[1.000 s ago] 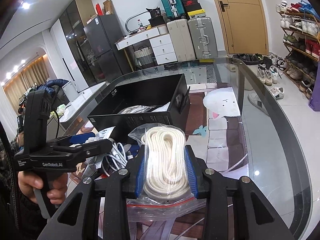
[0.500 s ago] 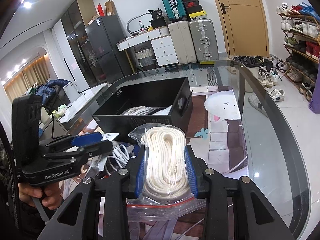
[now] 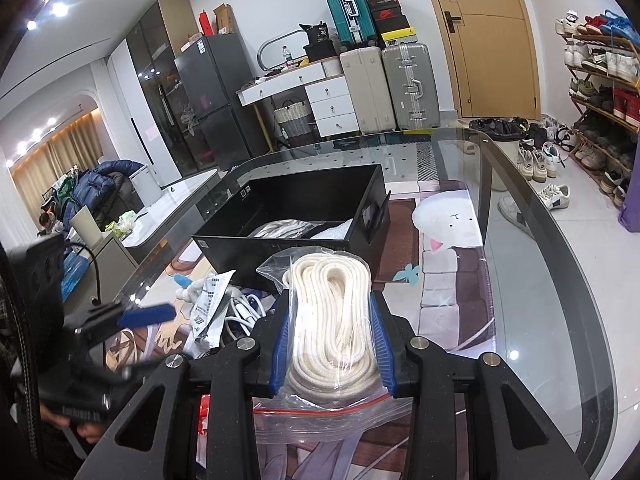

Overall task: Organize soft objects
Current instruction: 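Grasp the red balloon glue packet with the left tool while the right tool holds the strap bag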

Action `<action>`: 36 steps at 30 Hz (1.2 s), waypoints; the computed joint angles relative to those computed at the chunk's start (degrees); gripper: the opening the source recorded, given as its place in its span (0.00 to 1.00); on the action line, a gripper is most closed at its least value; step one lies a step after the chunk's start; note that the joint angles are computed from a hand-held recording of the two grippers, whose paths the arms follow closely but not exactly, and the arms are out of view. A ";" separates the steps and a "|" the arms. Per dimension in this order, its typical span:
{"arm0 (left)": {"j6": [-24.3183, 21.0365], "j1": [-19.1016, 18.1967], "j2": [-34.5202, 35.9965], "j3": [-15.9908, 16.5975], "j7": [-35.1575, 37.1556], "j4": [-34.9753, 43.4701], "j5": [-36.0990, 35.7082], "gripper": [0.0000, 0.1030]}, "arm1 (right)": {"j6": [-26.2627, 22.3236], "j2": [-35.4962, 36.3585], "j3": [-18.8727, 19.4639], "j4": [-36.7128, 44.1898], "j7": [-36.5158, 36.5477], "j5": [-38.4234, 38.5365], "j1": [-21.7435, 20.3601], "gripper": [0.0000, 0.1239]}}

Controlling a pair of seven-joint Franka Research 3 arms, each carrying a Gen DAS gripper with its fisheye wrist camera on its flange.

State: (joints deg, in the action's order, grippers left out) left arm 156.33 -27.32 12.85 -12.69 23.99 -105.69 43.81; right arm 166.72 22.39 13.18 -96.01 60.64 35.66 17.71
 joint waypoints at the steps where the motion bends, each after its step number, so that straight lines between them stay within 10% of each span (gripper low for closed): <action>1: -1.10 -0.37 0.19 -0.40 1.27 0.24 0.13 0.76 | 0.06 -0.19 0.16 -0.16 -0.22 0.11 -0.02 0.29; 11: 1.15 -2.08 -0.53 -0.98 2.93 -0.70 3.69 0.76 | 0.53 -1.21 0.63 -0.76 -1.70 0.73 0.35 0.29; 22: -0.55 -1.19 3.42 -2.32 14.58 2.03 -8.67 0.60 | -0.21 -0.73 0.59 0.17 -2.86 1.49 0.35 0.29; 27: -1.22 -3.38 3.96 -0.39 12.08 2.68 -5.33 0.40 | -0.10 -0.93 0.20 -0.12 -2.32 1.25 0.65 0.29; 36: 4.60 -2.26 0.37 0.28 6.81 -0.37 -2.13 0.40 | 0.70 -1.10 1.39 -0.33 -4.53 2.84 -0.28 0.29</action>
State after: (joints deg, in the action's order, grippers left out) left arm 160.93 -29.58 13.23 -12.40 30.80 -106.06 41.67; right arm 167.42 21.29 14.57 -96.33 56.11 38.51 17.44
